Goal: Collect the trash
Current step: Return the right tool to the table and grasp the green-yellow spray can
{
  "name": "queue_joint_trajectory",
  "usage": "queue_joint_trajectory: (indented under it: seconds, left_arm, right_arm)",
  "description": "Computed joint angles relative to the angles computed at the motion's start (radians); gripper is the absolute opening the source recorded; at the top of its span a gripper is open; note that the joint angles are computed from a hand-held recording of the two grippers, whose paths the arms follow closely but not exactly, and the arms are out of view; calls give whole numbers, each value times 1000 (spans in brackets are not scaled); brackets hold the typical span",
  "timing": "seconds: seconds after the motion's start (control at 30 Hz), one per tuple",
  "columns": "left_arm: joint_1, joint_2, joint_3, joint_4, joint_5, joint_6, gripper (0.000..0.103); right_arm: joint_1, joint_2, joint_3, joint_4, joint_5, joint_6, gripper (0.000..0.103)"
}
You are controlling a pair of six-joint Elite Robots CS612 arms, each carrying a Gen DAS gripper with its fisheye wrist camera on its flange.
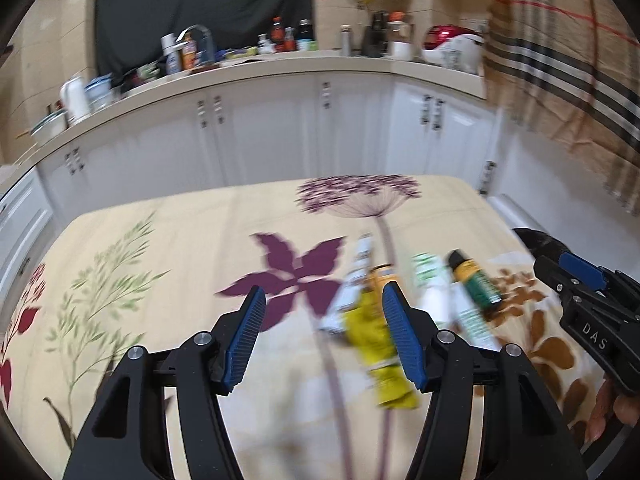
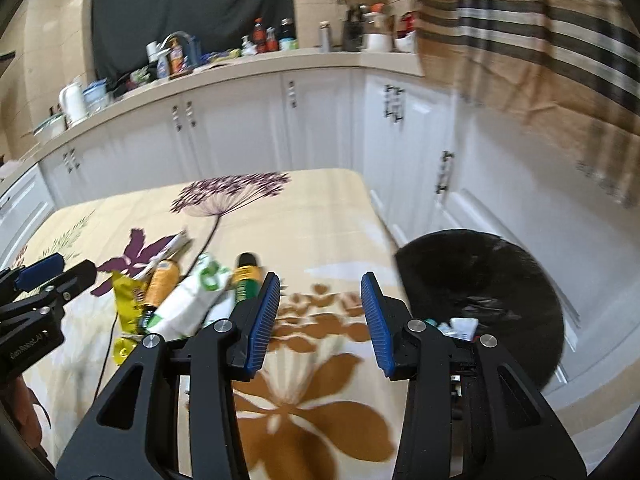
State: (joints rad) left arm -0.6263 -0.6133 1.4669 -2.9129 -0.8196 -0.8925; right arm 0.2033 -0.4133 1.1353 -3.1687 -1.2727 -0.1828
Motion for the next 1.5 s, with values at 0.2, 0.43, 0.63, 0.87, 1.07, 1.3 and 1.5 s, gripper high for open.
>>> queue_joint_trajectory:
  seconds: [0.2, 0.43, 0.63, 0.87, 1.07, 1.3, 1.5]
  left_arm:
    - [11, -35, 73, 49, 16, -108, 60]
    - [22, -53, 115, 71, 1, -178, 60]
    - [23, -43, 104, 42, -28, -153, 60]
    - [21, -29, 77, 26, -50, -118, 61]
    - [12, -16, 48, 17, -63, -83, 61]
    - [1, 4, 8, 6, -89, -45, 64]
    - [1, 27, -33, 43, -129, -29, 64]
  right_arm:
    - [24, 15, -36, 65, -3, -42, 41]
    - [40, 35, -92, 163, -22, -74, 41]
    - [44, 47, -129, 243, -35, -93, 33]
    - [40, 47, -131, 260, -12, -101, 24]
    - [29, 31, -89, 193, -2, -78, 24]
    - [5, 3, -26, 109, 4, -47, 24]
    - [-13, -12, 7, 77, 18, -30, 24]
